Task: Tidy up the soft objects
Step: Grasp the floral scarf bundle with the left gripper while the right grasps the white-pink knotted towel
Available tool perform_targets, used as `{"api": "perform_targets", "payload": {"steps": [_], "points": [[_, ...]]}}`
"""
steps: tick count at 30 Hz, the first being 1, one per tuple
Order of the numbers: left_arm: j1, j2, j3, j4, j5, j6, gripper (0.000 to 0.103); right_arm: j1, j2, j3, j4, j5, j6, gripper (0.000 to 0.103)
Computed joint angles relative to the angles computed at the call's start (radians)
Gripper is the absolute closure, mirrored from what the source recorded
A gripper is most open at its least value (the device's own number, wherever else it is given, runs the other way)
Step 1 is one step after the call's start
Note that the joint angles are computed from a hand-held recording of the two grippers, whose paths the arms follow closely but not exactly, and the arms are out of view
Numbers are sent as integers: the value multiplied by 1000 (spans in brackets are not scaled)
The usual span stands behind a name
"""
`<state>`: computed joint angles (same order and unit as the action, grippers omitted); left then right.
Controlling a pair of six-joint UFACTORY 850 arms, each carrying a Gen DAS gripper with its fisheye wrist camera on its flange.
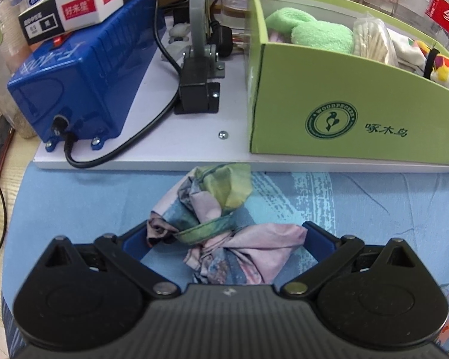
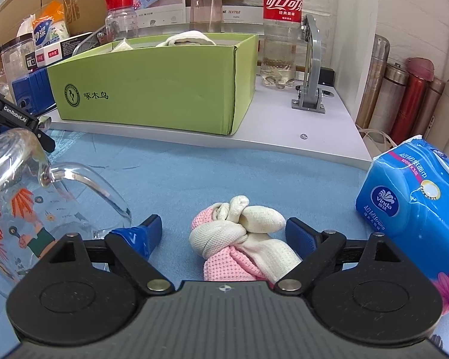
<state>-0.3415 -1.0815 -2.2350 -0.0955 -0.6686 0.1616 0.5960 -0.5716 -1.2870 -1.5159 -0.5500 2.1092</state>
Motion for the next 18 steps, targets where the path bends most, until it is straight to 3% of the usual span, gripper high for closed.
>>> {"api": "perform_targets", "payload": {"steps": [8,10,12,15,16,18], "points": [[1,1,1,-14,-2,20,4,-4,6,9,-25,13,17,29],[4,9,17,-28,16,34,9,-4,9,11,-27,12,23,36],[10,38,65,-73,56,92,25,0,10,13,-33,-4,38,61],[33,63,101,-207,63,207,44,-2,20,21,-28,-5,52,78],[45,71,111,-266,57,249,49,-2,22,22,-17,-4,43,80],[71,93,141,-366,49,322,49,-1,27,23,1,1,26,81]]}}
